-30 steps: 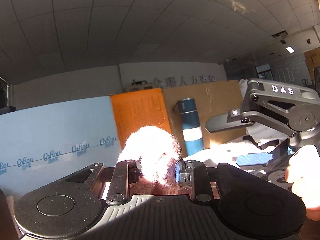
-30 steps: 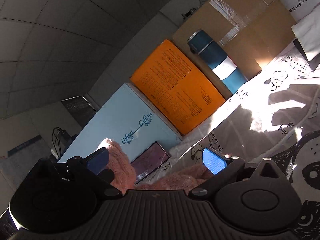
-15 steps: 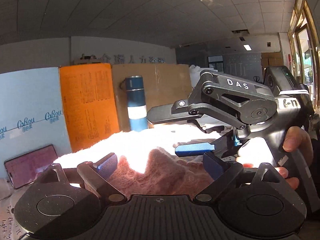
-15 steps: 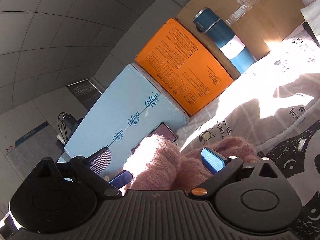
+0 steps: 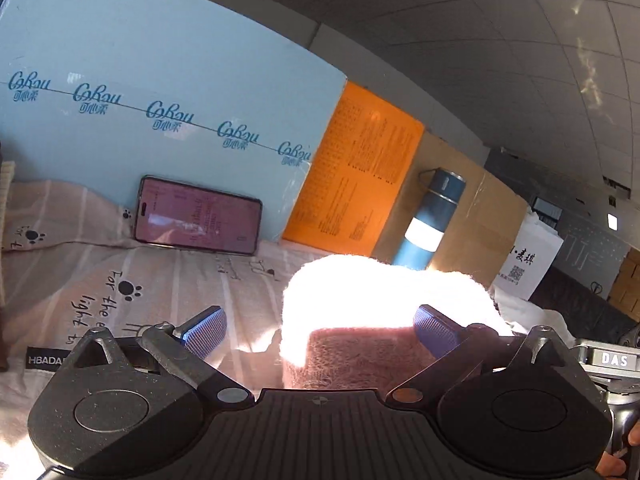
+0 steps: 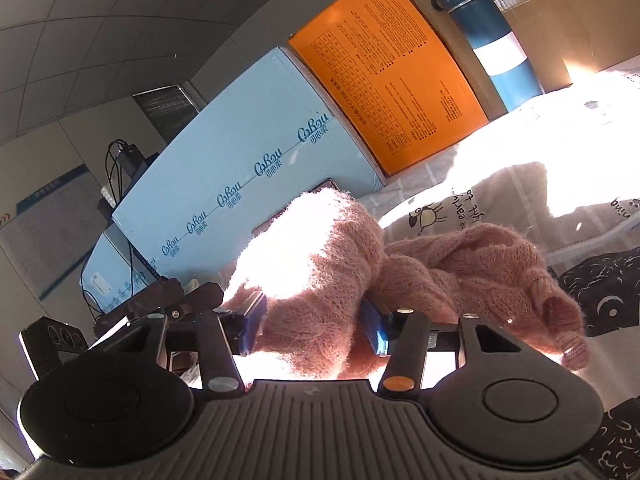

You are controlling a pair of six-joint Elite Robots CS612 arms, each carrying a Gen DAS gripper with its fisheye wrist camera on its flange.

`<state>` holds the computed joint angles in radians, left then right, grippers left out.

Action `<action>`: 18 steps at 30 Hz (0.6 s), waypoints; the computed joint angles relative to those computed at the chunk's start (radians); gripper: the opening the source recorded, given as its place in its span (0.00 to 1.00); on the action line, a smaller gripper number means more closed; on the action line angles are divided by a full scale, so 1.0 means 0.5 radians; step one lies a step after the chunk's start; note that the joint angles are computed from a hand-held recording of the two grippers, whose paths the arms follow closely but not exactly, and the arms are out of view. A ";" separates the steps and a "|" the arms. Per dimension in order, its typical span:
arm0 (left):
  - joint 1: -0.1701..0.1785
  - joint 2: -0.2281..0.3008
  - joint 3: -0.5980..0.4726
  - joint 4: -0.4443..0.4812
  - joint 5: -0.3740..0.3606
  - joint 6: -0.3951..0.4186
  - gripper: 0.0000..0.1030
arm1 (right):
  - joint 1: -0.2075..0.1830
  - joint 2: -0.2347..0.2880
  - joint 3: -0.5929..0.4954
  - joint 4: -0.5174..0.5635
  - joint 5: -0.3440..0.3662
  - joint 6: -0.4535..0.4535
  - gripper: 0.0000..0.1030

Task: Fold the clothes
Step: 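Grasp the folded pink sweater with the right gripper beside the left gripper and lift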

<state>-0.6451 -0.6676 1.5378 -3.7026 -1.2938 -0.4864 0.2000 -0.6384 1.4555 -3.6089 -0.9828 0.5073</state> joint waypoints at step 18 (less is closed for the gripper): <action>-0.014 0.056 -0.168 0.159 -0.011 0.074 0.99 | -0.013 -0.064 0.182 -0.255 -0.537 0.211 0.17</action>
